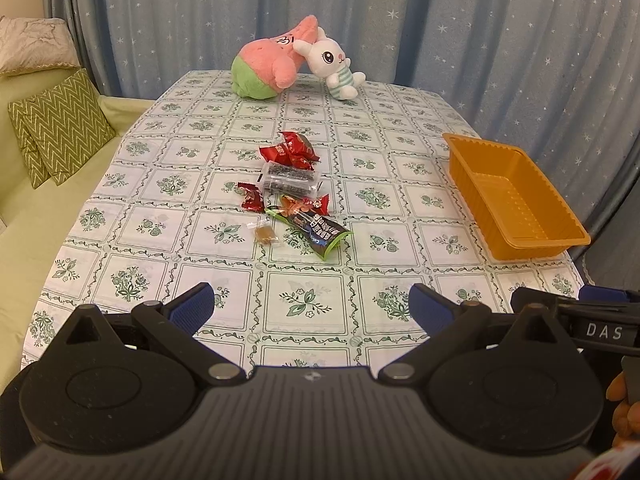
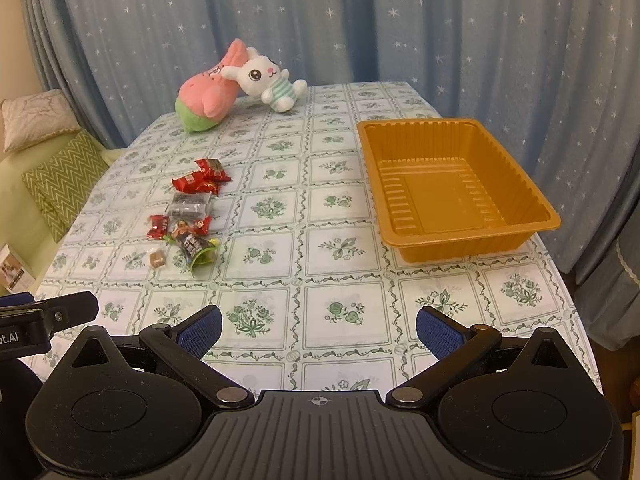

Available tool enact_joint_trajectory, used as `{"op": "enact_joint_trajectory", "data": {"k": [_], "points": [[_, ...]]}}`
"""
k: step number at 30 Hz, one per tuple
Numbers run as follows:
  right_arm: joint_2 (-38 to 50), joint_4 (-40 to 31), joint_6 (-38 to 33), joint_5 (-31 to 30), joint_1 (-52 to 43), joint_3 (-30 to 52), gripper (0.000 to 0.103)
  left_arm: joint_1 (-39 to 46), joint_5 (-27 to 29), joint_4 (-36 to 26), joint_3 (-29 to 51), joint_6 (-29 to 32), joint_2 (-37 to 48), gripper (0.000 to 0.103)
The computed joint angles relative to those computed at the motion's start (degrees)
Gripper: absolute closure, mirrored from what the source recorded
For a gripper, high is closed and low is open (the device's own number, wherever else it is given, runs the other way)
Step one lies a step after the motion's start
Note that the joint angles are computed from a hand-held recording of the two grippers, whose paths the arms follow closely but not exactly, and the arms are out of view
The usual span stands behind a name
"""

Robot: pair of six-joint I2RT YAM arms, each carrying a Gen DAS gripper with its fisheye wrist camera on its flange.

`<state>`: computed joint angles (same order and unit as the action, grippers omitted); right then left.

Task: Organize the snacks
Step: 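Grasp the green-and-orange snack bar with the right gripper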

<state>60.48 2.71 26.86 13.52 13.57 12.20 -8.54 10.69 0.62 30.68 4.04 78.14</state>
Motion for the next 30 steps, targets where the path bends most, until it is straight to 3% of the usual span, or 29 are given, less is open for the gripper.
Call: {"op": "enact_joint_trajectory", "data": {"k": [14, 30], "points": [[11.94, 8.22, -0.79, -1.54, 0.13, 2.35, 0.000, 6.29, 3.13, 2.36, 4.34, 0.31, 8.40, 0.001], [40.35, 29.13, -10.79, -8.83, -0.77, 14.87, 0.001, 10.26, 3.06, 6.04, 20.92, 2.84, 29.78, 0.001]]}}
